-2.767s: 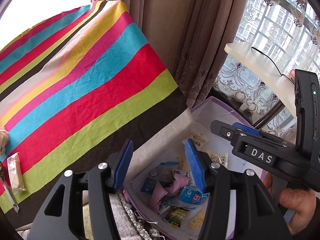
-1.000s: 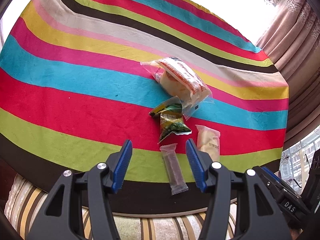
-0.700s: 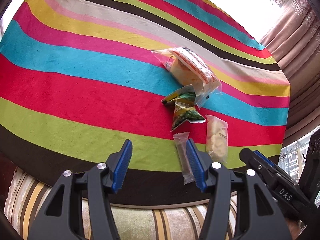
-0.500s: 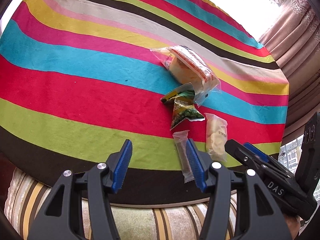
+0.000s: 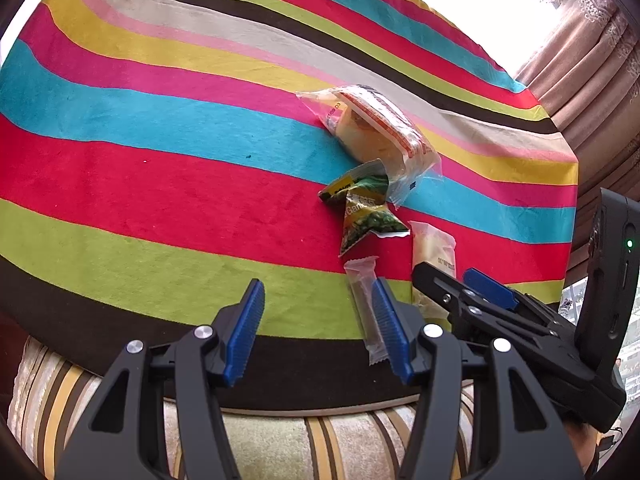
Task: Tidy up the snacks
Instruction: 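Grasp the dated clear cookie bag with the right tool while the left tool grasps the clear stick bag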
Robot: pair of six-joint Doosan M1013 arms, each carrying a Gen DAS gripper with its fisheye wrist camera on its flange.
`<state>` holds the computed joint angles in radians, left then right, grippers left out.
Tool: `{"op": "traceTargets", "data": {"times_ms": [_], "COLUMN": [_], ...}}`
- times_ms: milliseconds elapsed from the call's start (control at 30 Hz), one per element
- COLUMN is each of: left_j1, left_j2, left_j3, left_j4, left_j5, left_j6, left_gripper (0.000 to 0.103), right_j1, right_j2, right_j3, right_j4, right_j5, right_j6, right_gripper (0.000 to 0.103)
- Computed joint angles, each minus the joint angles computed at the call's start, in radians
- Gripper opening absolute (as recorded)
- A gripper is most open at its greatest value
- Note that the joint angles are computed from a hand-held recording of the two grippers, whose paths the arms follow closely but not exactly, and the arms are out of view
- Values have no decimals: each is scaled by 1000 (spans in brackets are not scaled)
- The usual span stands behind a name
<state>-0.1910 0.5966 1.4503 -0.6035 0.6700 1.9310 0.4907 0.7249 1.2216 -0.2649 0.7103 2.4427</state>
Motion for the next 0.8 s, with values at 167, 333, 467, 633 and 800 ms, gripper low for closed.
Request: {"op": "traceTargets", "data": {"times_ms": [167, 333, 467, 633, 800], "left_j1": [-5, -9, -18, -27, -42], "left_j2": [0, 0, -1, -3, -5], "left_j3": [3, 3, 2, 2, 0], "left_j4": [13, 28, 60, 97, 136], "left_j5": [-4, -6, -12, -17, -13], "left_j6": [-6, -9, -17, -22, -33], "left_gripper": [56, 56, 56, 56, 56], "right_j1": [3, 6, 5, -3, -7], "right_j2": [12, 9, 0, -23, -40], "right_j3": [-16, -11, 7, 53, 83], "right_j4": [-6, -32, -50, -53, -56], "right_j5": [18, 24, 11, -33, -59], "right_j6": [-9, 11, 30, 55, 70], "right_gripper": [67, 62, 54, 39, 37]}}
